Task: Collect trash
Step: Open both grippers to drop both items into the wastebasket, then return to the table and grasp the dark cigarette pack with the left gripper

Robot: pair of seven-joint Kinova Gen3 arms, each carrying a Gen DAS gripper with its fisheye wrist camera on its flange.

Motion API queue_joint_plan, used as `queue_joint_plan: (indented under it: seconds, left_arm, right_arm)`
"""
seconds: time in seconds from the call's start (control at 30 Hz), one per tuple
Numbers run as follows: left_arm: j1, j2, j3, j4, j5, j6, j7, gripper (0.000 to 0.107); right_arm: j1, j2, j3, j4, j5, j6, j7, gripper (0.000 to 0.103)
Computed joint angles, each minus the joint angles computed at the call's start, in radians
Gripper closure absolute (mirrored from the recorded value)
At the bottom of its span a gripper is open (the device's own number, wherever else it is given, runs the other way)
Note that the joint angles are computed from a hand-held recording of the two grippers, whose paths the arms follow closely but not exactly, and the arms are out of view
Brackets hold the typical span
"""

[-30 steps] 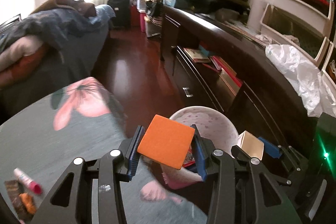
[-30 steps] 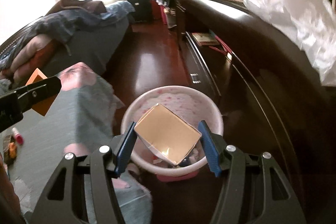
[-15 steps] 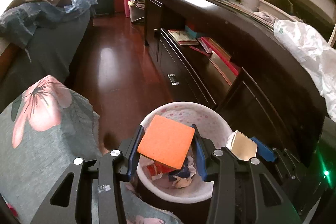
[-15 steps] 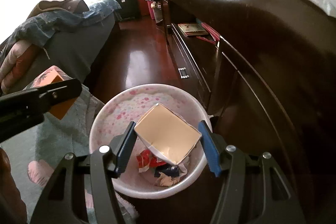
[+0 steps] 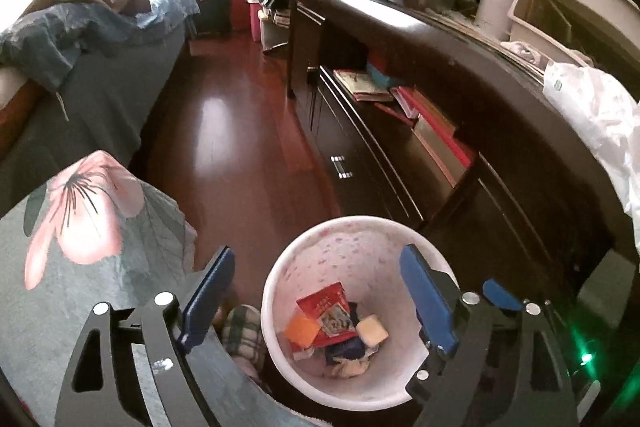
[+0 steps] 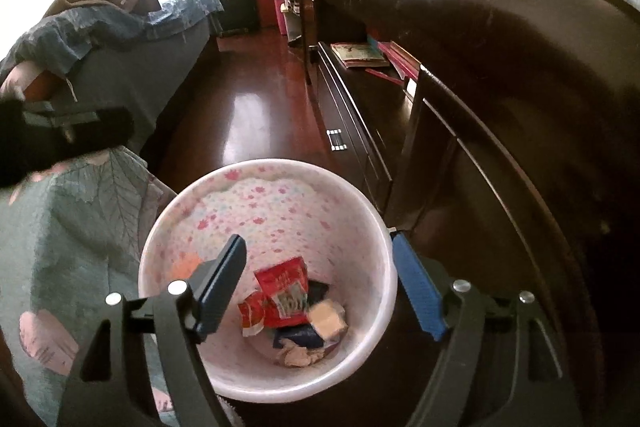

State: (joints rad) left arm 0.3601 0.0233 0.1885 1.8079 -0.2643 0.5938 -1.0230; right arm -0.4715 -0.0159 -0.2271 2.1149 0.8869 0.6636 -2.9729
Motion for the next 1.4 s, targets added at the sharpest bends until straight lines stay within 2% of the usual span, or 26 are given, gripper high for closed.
queue_joint_plan:
  seconds: [0.27,0.53,0.73,0.83,1.03,1.13,1.23,1.4]
  left_arm:
    - [-0.012,-0.036,0.002,0.016,0.011,0.001,-0.011,0.020]
    - [-0.057,-0.151,0.037,0.072,-0.023,0.052,0.038,0.019]
    - [-0.143,-0.290,0.063,0.138,-0.030,0.130,0.067,0.015]
    - [-0.189,-0.362,0.049,0.171,-0.006,0.173,0.042,0.013]
    - [-0.359,-0.495,0.072,0.234,-0.058,0.293,0.060,0.012]
    - [-0.411,-0.548,0.032,0.269,-0.063,0.321,0.042,0.010]
    - [-0.457,-0.577,-0.041,0.294,-0.048,0.346,0.006,0.010]
    - [-0.532,-0.561,-0.126,0.317,-0.037,0.351,-0.046,0.010]
  right_arm:
    - [-0.009,-0.013,-0.012,-0.007,-0.032,0.021,0.022,0.026]
    - [-0.034,-0.071,-0.068,-0.024,-0.082,0.079,0.043,0.023]
    - [-0.069,-0.106,-0.140,-0.056,-0.124,0.117,0.058,0.019]
    - [-0.101,-0.114,-0.180,-0.082,-0.146,0.138,0.076,0.018]
    - [-0.174,-0.097,-0.245,-0.137,-0.144,0.181,0.076,0.016]
    - [-0.223,-0.070,-0.261,-0.171,-0.135,0.202,0.075,0.016]
    - [-0.284,-0.031,-0.267,-0.213,-0.112,0.234,0.070,0.016]
    - [-0.385,0.021,-0.251,-0.276,-0.080,0.269,0.082,0.016]
